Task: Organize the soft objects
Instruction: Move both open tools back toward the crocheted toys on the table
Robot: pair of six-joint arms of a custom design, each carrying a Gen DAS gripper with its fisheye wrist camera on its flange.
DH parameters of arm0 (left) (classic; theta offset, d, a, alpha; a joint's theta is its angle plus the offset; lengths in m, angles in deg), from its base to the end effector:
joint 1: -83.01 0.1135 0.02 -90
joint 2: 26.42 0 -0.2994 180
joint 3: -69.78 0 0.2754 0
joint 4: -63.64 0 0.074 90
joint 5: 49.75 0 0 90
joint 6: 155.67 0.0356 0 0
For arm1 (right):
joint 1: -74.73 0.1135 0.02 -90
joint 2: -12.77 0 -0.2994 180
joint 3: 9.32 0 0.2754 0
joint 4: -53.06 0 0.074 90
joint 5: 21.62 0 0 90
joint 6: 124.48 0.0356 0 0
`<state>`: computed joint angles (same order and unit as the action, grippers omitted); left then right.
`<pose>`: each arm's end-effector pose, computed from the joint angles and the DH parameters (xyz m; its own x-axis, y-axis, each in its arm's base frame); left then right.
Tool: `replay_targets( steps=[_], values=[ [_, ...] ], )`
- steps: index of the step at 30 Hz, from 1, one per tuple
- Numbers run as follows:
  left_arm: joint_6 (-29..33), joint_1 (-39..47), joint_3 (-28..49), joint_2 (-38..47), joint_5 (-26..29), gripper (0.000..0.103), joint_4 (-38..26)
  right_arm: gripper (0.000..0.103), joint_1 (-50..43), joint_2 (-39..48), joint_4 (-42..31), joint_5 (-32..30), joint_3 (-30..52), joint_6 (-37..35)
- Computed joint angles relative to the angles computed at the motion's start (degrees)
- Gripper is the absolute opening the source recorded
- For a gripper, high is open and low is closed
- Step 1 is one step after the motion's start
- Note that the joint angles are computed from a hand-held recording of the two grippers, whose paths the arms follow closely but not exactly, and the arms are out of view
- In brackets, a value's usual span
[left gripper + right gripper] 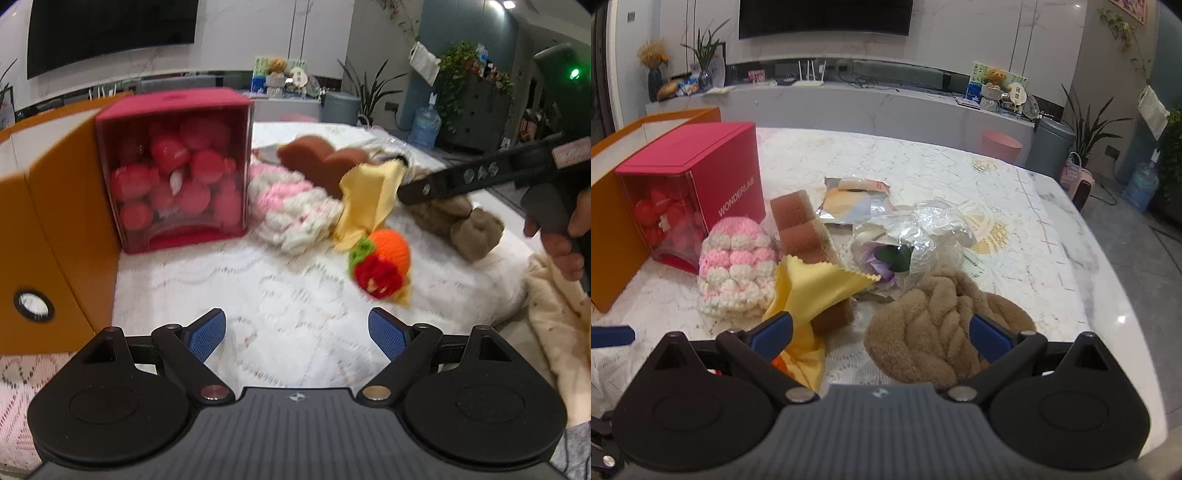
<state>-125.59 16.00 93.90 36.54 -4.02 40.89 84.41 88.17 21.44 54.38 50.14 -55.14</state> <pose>0.0798 -0.1245 0.1199 -0.6303 -0.1007 -0.7698 -0.0319 0.9941 -0.1040 0.2771 0.0560 0.2475 -0.5664 -0.4439 -0.6944 -0.5599 0.8255 -0.0710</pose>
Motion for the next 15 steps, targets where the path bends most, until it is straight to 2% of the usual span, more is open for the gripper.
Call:
replay_targets(
  steps=[5, 9, 11, 15],
  values=[
    [0.56, -0.23, -0.05, 2.65, -0.47, 0.102, 1.4, 0.1, -2.59, 1.84, 1.58, -5.34, -0.05, 2.64],
    [-0.24, -1.22, 0.01, 2.49, -0.88, 0.102, 0.47, 0.099, -2.27, 1.64, 0.75, -6.59, -0.1, 1.9],
    [-0.59, -1.65, 0.03, 2.07, -1.01, 0.102, -0.27, 0.099, -0.53, 1.04, -0.5, -2.42, 0.19, 0.03],
    [0.66, -1.24, 0.03, 0.83, -0.46, 0.102, 0.1, 0.099, 0.53, -0.09, 1.85, 5.6, -0.89, -2.79]
  ],
)
